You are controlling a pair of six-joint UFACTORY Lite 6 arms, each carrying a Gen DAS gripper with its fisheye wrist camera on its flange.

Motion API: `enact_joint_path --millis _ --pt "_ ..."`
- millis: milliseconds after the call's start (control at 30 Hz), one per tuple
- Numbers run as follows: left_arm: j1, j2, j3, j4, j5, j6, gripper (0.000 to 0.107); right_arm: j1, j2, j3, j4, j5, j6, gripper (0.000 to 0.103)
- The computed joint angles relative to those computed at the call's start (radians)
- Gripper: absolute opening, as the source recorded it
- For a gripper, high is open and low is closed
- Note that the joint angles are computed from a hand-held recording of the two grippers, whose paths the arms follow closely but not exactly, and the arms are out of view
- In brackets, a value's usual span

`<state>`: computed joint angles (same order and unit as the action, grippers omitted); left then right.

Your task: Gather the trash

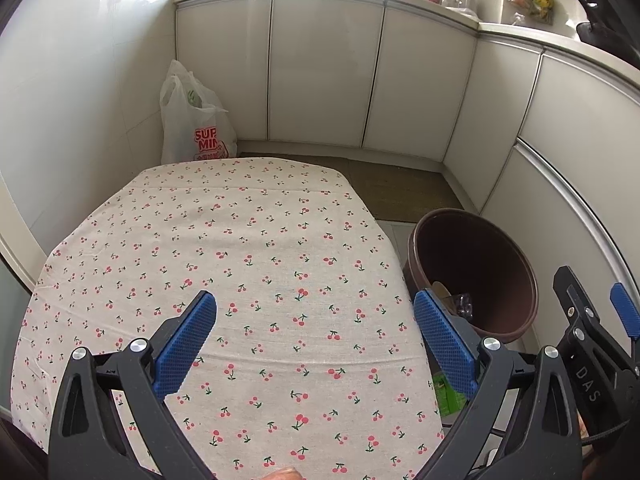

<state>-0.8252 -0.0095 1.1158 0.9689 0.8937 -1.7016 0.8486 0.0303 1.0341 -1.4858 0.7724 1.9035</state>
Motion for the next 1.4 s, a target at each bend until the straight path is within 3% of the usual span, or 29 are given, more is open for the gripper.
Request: enact_joint_path --millis 967,1033,1100,1133,1400 --pt "0.03 0.009 0.006 -0.047 -0.021 0.041 0.096 0.012 0.028 0.035 0.034 -0.004 -0.026 0.096" --pt "0.026 0.009 -0.001 -0.031 -0.027 0.032 0.093 0.015 0.03 0.036 0.031 -0.002 -0.018 0.096" --pt "0.022 0.009 -0.005 -0.02 -0.041 0.029 0.075 0.008 0.029 0.033 0.029 -0.011 -0.015 0.096" --pt "0.023 0.009 -0.007 -0.018 -0.052 0.031 0.073 0.005 0.027 0.031 0.029 -0.015 -0.015 0.096" --pt "-0.005 0.014 -0.002 0.019 -0.05 0.01 0.073 0.003 0.03 0.034 0.036 -0.011 -0.02 0.096"
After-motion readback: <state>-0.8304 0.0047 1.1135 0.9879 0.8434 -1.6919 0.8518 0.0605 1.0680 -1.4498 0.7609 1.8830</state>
